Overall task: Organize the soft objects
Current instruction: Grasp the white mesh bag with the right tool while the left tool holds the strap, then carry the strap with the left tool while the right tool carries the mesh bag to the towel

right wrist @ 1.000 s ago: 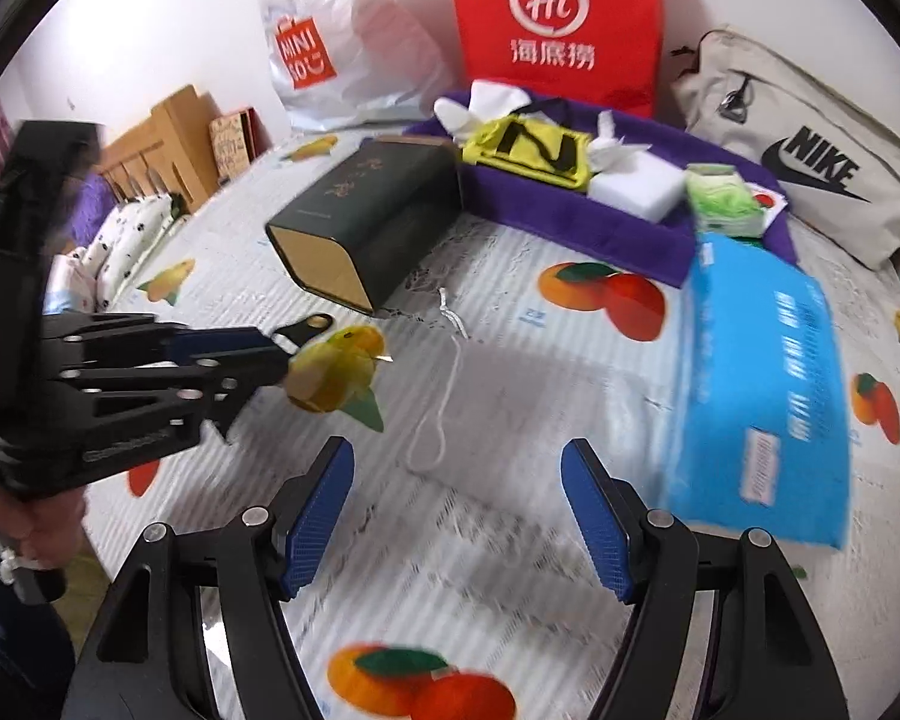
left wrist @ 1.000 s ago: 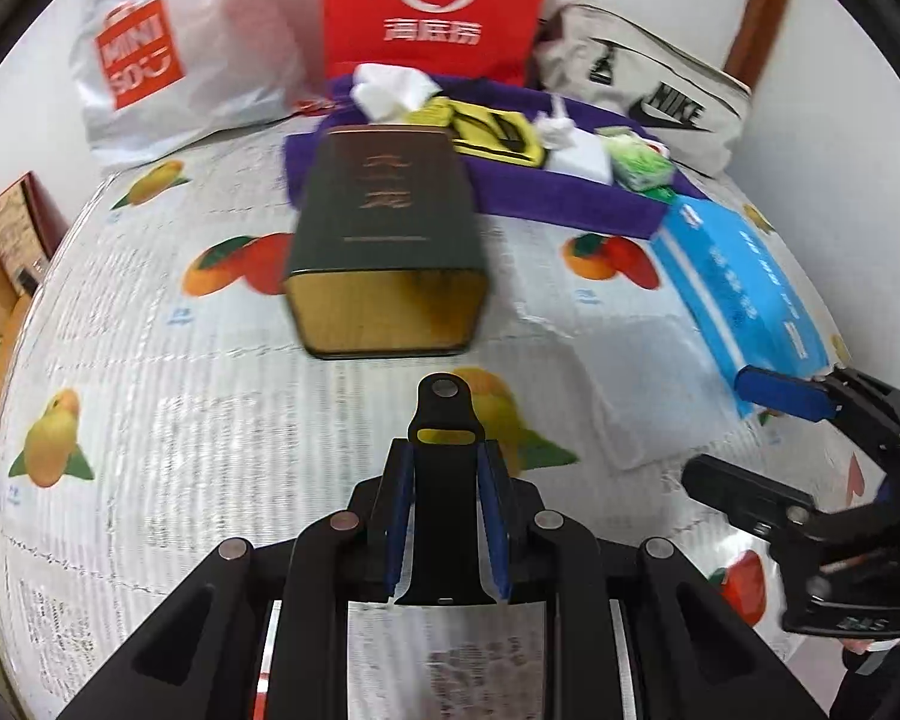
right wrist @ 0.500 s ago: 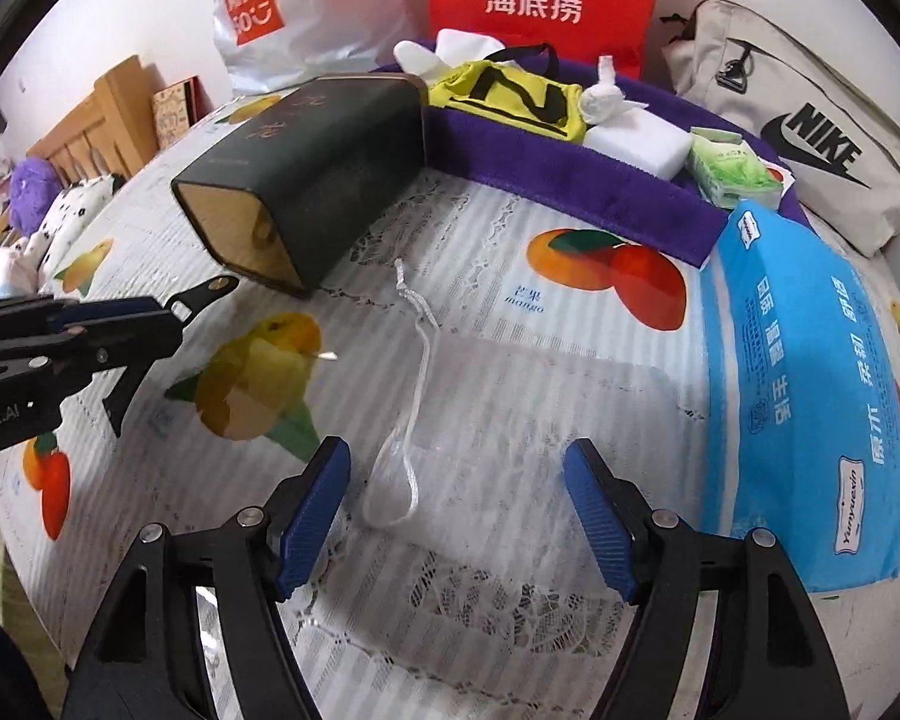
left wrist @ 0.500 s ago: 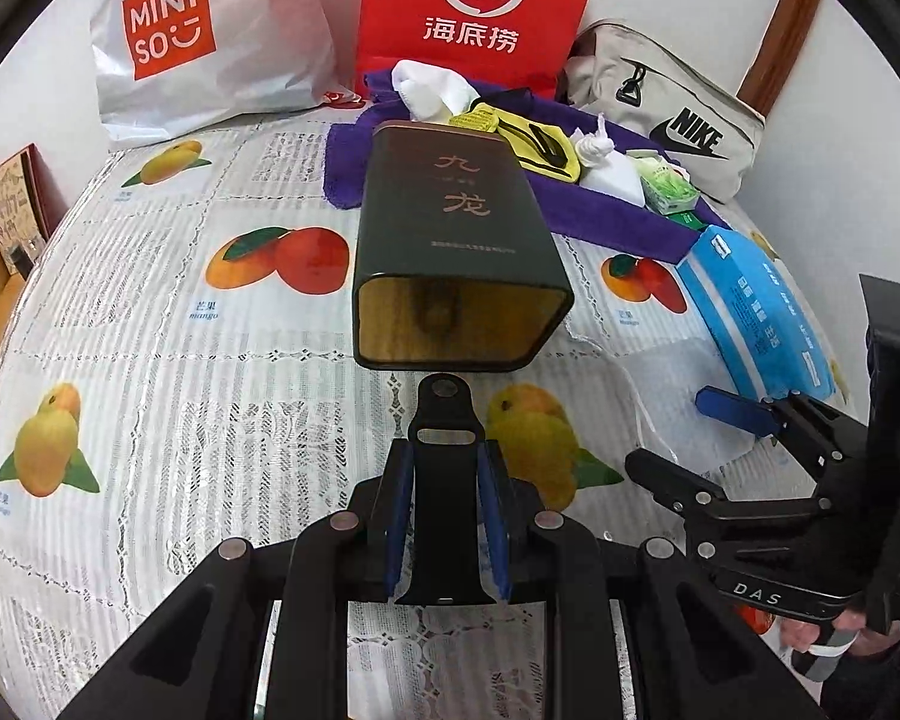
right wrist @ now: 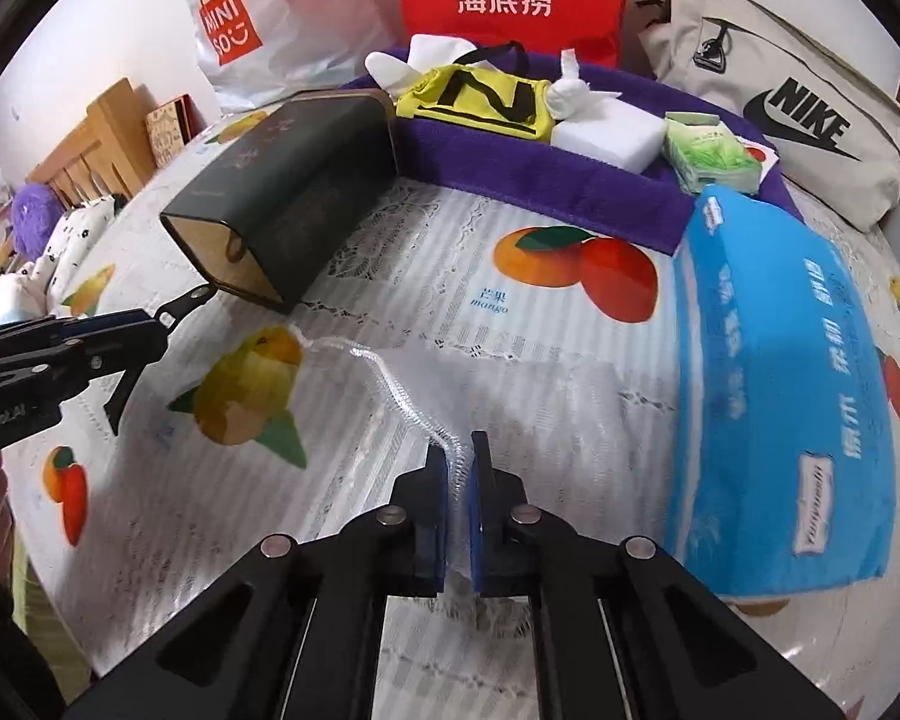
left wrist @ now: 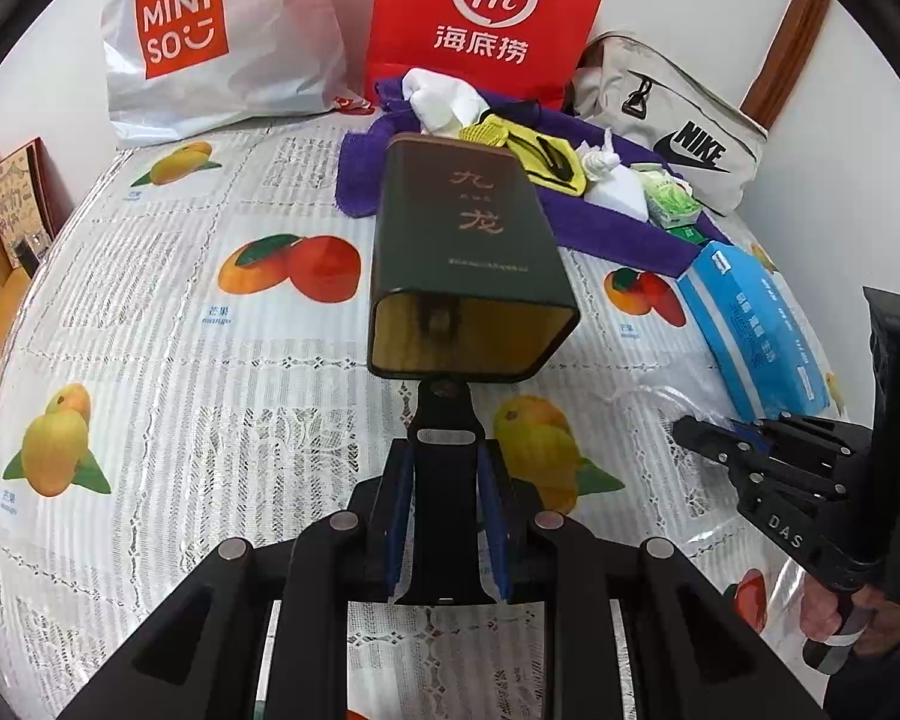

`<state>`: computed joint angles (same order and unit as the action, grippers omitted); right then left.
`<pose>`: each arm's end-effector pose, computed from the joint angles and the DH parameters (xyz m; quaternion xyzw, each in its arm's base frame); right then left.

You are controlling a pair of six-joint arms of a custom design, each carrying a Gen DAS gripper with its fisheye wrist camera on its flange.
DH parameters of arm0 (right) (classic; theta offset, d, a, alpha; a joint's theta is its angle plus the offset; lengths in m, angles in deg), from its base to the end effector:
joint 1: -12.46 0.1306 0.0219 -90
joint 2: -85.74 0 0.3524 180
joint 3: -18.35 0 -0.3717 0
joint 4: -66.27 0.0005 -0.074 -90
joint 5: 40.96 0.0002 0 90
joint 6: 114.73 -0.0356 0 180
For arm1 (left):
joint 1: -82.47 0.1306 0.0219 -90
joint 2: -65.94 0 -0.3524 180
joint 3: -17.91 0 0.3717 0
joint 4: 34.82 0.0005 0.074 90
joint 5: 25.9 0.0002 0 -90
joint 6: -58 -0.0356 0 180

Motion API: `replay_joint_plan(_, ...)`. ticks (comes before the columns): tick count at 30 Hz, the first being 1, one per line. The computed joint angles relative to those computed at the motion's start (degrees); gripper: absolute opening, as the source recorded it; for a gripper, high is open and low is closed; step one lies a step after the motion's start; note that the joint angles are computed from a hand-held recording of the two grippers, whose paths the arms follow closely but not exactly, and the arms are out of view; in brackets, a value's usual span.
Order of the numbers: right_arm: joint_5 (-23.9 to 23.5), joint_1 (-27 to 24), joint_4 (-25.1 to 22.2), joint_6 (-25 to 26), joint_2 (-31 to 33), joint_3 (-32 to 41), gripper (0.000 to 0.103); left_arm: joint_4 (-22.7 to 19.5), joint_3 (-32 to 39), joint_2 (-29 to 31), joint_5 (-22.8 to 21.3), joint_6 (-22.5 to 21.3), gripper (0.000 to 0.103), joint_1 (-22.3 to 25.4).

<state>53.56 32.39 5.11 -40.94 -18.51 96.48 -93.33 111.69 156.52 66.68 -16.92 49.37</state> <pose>0.3425 0.1207 0.3939 -0.0206 0.9622 0.0473 0.2674 0.3832 -0.2523 0.4135 0.1561 0.9415 -0.1413 0.2633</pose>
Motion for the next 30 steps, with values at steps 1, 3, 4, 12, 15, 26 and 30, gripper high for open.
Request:
replay_joint_plan(1, 0.3, 0.2, -0.4, 0.1, -0.5, 0.1, 0.006, -0.2, 0.2, -0.1, -0.1, -0.1, 0.021, -0.1)
replay_joint_plan(3, 0.3, 0.5, -0.9, 0.2, -1.5, 0.4, 0.006, -0.5, 0.7, -0.5, -0.1, -0.2, 0.021, -0.3)
replay_joint_plan(4, 0.5, 0.7, -1.1, 0.1, -2.3, 0.8, 0.005, -0.6, 0.9, -0.7, -0.1, -0.2, 0.021, -0.4)
replay_joint_plan(12, -1.3, 0.0, -1.6, 0.4, -5.1, 3.7, 0.005, -1.4, 3.7, -1.7, 0.5, 0.2, 0.021, -1.1)
replay_joint_plan(15, -1.4, -0.4, -1.8, 0.8, -5.7, 4.8, 0.005, -2.4, 5.7, -1.4, -0.4, 0.0, 0.021, -1.8)
replay_joint_plan(26, -2.0, -4.8, -2.6, 2.7, -5.9, 9.6, 0.006, -5.4, 14.8, 2.9, -0.1, -1.6, 0.021, -3.1)
replay_joint_plan(30, -4.0, -7.5, -2.6, 3.3, -5.2, 10.9, 0.006, -6.4, 18.1, 4.7, -0.5, -2.3, 0.021, -3.7)
